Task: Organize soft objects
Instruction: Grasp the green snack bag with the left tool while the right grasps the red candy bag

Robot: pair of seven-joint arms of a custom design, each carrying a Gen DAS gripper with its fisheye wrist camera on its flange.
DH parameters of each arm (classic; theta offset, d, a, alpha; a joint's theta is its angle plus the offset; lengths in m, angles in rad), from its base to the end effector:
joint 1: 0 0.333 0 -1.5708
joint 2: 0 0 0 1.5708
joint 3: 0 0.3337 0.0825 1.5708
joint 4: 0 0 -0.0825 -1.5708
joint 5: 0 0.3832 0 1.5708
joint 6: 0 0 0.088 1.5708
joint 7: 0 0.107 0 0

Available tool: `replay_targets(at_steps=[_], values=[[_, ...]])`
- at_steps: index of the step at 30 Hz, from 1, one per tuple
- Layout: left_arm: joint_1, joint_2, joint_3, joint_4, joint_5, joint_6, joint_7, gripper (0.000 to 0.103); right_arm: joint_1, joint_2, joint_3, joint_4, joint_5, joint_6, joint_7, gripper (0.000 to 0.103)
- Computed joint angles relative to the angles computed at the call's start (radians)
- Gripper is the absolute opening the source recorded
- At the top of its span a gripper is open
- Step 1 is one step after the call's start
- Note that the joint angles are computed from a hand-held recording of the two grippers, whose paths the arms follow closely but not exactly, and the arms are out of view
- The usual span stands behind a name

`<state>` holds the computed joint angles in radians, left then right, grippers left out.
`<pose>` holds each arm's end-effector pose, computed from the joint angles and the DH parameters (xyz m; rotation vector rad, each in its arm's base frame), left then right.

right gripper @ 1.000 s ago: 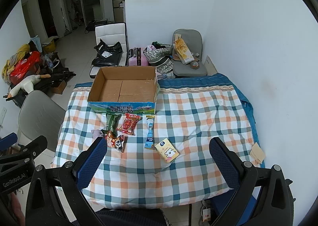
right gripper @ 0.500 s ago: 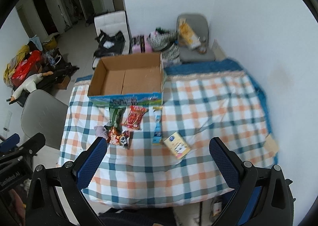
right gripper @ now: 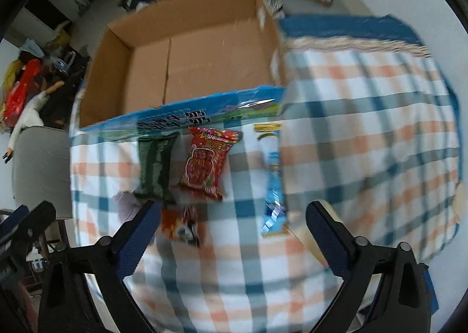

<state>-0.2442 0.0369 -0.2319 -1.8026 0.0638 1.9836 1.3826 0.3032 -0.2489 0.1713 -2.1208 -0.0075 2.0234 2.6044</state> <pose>0.5257 -0.2644 0.5486 -1.7863 2.4440 -0.1635 0.4350 0.2302 0.5475 -1.4518 2.6188 -0.0808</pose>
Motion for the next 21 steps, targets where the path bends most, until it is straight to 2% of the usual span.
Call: replay_targets(at_steps=[1,5,7,10,14,16,21], values=[[0.002,0.015,0.002,-0.002,0.003,-0.001,-0.004,0.098,-0.001,0.043,-0.008,-0.003,0.022,0.037,-0.012,0.095],[0.014,0.087,0.006,0.019,-0.017,-0.014,-0.011,0.097,0.008,0.175,-0.034,-0.001,0.083,0.129,-0.024,0.087],[0.019,0.102,0.006,0.019,-0.022,-0.013,-0.012,0.097,0.016,0.231,-0.046,-0.004,0.129,0.173,-0.025,0.079],[0.025,0.123,0.006,0.021,-0.026,-0.013,-0.003,0.097,0.029,0.301,-0.059,-0.003,0.183,0.232,-0.042,0.075],[0.024,0.160,-0.003,0.046,-0.035,-0.031,0.017,0.097,0.053,0.371,-0.069,0.021,0.177,0.245,-0.032,0.065],[0.023,0.180,-0.011,0.061,-0.054,-0.040,0.040,0.097,0.064,0.375,-0.074,0.017,0.159,0.253,-0.031,0.053],[0.001,0.258,-0.032,0.120,-0.071,-0.061,0.085,0.097,0.057,0.331,-0.075,-0.043,0.234,0.240,-0.110,0.051]])
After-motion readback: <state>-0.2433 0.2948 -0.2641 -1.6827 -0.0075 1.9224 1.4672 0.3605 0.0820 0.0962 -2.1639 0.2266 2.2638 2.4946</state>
